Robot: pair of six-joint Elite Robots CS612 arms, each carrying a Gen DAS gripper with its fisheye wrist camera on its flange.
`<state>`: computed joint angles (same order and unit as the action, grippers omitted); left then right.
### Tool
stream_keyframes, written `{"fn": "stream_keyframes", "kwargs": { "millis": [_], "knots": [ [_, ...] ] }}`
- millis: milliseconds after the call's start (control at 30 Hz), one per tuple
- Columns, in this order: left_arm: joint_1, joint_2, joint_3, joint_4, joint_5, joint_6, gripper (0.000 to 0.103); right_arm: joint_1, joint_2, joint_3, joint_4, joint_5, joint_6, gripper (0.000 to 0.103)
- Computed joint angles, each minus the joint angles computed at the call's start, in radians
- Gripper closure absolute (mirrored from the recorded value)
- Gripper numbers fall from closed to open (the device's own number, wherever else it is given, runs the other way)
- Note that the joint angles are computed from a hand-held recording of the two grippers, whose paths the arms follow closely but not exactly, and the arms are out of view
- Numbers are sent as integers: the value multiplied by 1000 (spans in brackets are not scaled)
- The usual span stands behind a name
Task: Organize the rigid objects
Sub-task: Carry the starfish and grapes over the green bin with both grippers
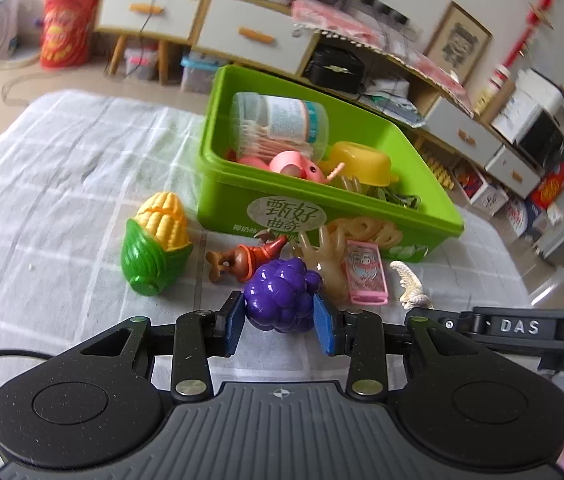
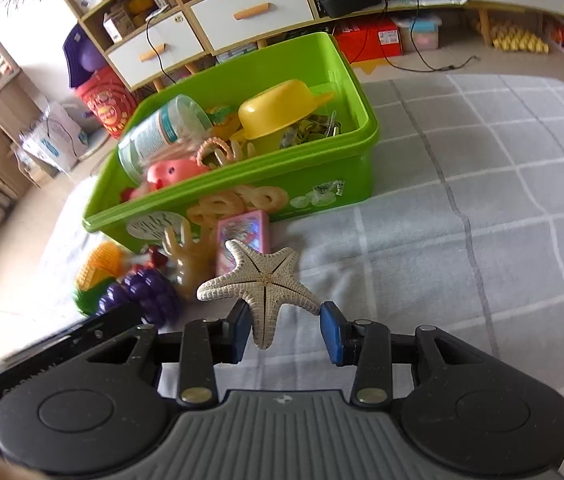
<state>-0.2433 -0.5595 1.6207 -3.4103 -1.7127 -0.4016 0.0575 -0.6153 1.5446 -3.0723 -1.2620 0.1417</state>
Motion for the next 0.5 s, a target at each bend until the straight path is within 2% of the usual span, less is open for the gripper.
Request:
{"fn": "stream_keyframes", "kwargs": {
  "millis": [167,500],
  "knots": [
    [17,0,-5,-12,-54,-94,61,-11,-8,7,-29,50,50,84],
    [27,-4,0,-108,-97,-163,61,-24,-15,19,-112,112,142,84]
  ]
}}
